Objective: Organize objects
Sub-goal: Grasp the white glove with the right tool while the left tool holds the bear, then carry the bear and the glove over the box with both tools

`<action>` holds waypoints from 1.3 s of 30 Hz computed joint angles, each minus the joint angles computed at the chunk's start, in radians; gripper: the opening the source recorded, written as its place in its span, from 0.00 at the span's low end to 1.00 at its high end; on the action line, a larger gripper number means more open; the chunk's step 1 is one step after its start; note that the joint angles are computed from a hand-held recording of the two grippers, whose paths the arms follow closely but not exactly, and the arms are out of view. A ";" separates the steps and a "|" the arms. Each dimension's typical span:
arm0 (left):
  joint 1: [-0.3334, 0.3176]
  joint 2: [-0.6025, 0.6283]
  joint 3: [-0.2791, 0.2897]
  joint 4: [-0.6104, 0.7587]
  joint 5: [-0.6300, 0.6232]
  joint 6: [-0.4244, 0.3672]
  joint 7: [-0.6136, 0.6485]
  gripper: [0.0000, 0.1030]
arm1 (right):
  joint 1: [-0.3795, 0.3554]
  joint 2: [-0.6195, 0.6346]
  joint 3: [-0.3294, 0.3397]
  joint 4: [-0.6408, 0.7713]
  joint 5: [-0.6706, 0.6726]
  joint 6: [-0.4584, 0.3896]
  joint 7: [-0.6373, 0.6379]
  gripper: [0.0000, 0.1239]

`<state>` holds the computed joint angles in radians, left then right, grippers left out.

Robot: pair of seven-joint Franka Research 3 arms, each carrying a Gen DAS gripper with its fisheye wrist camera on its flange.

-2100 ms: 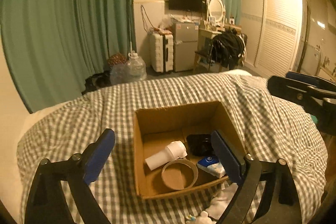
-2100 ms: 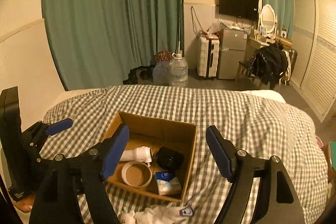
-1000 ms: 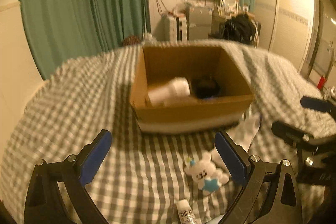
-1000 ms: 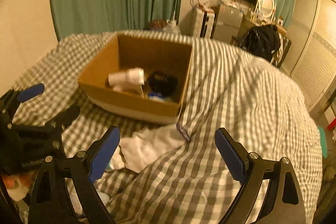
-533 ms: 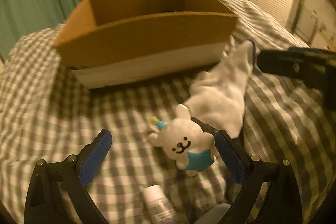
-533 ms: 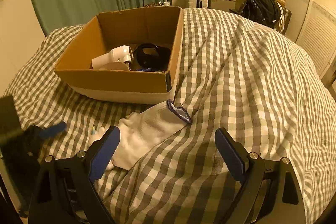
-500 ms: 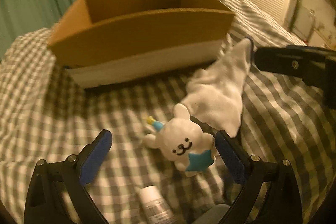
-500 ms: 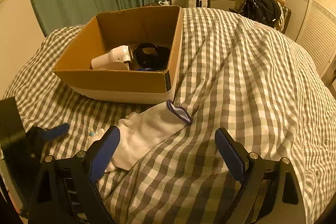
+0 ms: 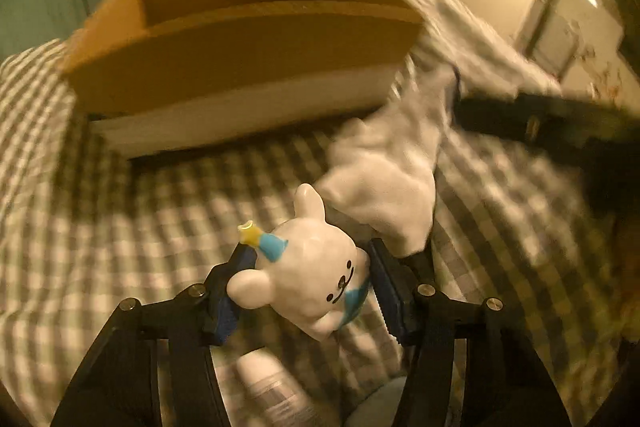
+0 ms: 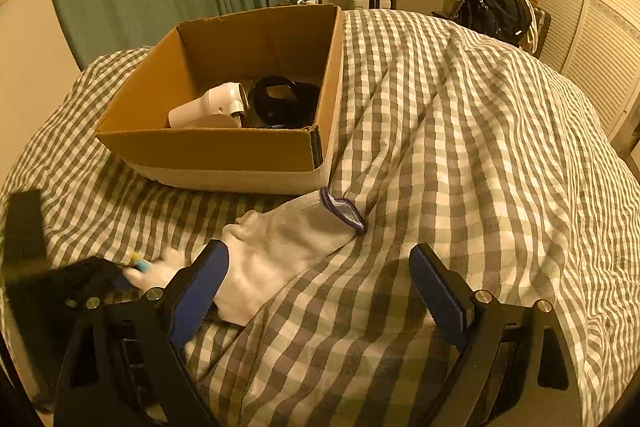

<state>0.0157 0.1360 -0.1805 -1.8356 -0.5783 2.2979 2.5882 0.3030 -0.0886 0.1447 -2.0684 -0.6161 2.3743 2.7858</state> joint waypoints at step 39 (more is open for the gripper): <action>0.052 -0.094 0.045 -0.049 -0.103 0.170 0.000 0.55 | 0.146 0.067 0.000 0.133 -0.096 -0.087 -0.040 0.29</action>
<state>0.0679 0.0424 -0.1357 -1.8845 -0.6812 2.4679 2.5880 0.4487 -0.0220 0.1448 -1.9353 -0.7120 2.2871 2.7459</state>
